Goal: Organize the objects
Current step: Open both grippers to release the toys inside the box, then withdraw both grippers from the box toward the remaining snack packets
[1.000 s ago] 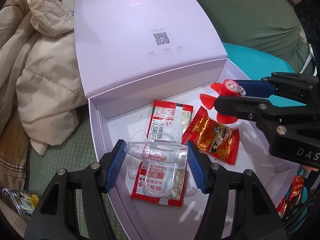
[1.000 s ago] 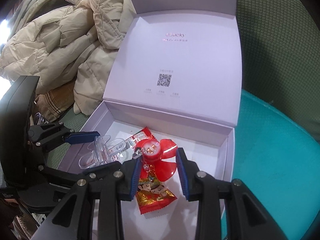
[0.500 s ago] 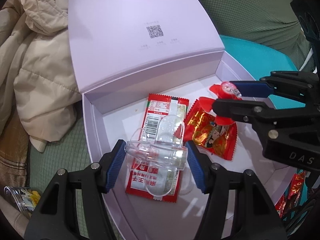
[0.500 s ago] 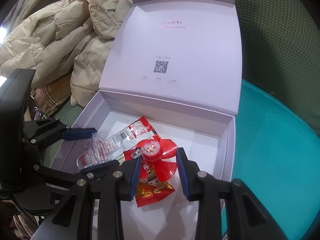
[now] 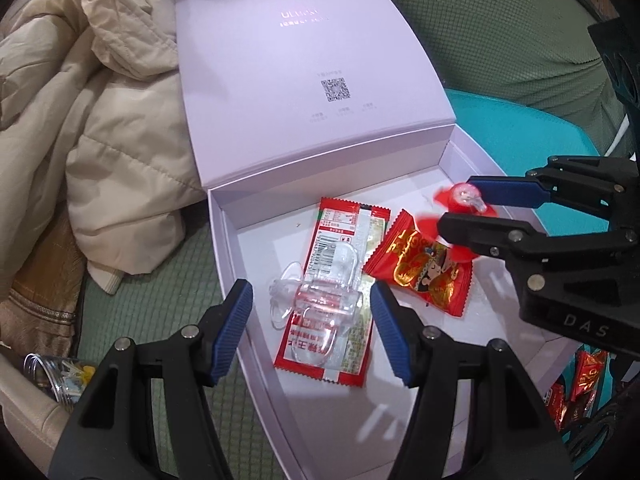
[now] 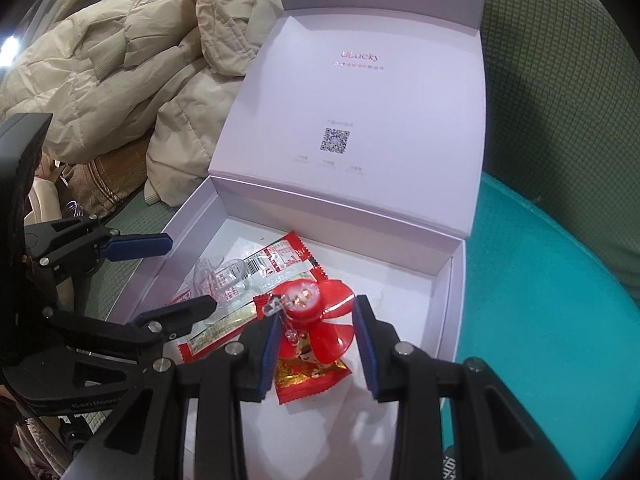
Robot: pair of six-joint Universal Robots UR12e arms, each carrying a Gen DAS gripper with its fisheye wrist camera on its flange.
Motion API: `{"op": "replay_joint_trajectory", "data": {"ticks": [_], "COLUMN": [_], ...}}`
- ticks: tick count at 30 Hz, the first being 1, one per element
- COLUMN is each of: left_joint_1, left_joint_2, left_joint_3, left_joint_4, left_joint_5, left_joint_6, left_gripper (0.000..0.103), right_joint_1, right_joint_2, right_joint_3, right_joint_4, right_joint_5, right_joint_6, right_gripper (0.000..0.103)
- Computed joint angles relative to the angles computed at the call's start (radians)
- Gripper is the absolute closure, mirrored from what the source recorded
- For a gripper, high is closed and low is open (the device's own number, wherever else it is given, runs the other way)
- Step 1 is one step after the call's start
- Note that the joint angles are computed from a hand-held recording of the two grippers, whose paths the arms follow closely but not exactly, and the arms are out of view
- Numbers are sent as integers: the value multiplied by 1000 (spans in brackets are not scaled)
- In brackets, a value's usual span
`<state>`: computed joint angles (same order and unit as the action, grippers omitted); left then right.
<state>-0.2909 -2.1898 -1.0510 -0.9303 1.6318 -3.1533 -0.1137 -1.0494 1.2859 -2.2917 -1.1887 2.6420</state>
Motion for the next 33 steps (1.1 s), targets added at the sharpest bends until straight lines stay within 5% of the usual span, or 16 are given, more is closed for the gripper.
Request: {"op": "replay_joint_trajectory", "data": {"ticks": [5,16,33], "left_joint_1": [-5,-1,-13], "left_joint_2": [4,50,154], "left_joint_3": [-2,-46,-154], "left_joint_4": [1,35,194], "left_joint_5": [21,16,43], "left_joint_6": [-18,-50,-82], "left_gripper": [43,42,23], "right_joint_1": [-1,-8,-33], "right_joint_2": [-8,-42,-159], "right_joint_3": [10,51,163], "right_joint_4": [-22,-80,-268], "right_joint_5": [-3,5,37], "right_joint_6": [-3,0,33], "right_gripper": [57,56,35]}}
